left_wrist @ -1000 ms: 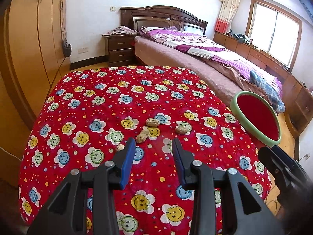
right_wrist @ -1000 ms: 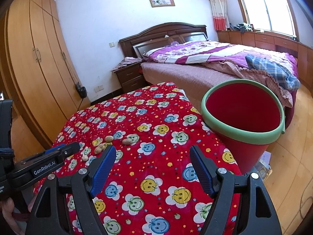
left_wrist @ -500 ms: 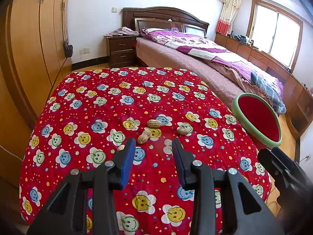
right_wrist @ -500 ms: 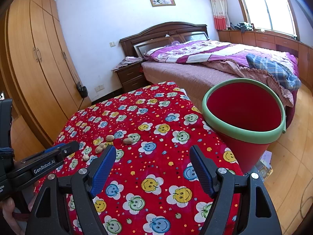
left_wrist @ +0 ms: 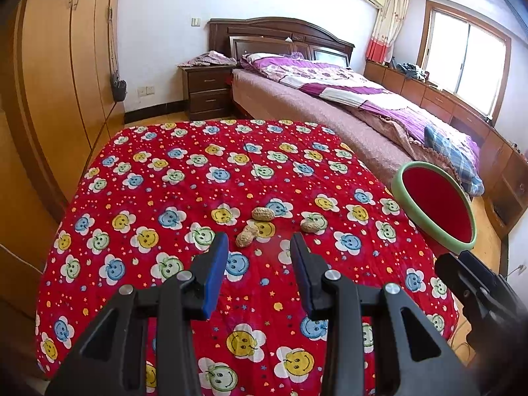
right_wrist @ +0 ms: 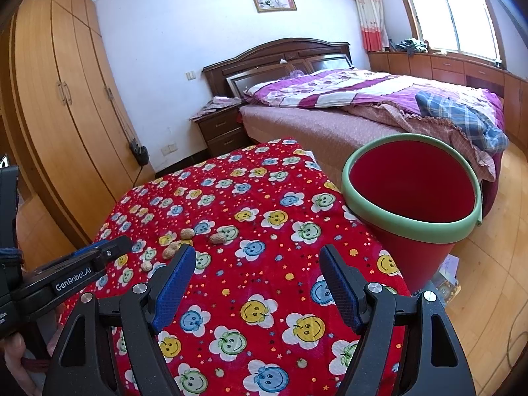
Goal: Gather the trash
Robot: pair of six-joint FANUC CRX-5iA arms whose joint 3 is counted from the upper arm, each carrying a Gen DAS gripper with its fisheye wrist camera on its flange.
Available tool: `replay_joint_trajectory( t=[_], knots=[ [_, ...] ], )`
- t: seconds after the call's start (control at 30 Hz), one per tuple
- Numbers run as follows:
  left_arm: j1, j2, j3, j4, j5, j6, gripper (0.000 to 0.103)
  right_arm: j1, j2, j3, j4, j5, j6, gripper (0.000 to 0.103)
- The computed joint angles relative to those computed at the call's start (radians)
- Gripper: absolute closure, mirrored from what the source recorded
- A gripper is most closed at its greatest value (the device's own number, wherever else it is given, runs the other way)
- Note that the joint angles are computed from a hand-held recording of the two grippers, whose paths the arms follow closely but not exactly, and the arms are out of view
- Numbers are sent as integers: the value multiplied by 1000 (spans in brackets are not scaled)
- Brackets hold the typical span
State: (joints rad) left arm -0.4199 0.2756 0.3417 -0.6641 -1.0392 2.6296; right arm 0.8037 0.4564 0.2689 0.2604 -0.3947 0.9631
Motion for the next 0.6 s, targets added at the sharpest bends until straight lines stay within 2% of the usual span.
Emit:
replay_joint_trajectory(
  t=[0.6],
  knots=[
    [-12, -10, 3, -25, -6, 7, 64, 3, -7, -4, 15, 7, -10, 25]
  ],
)
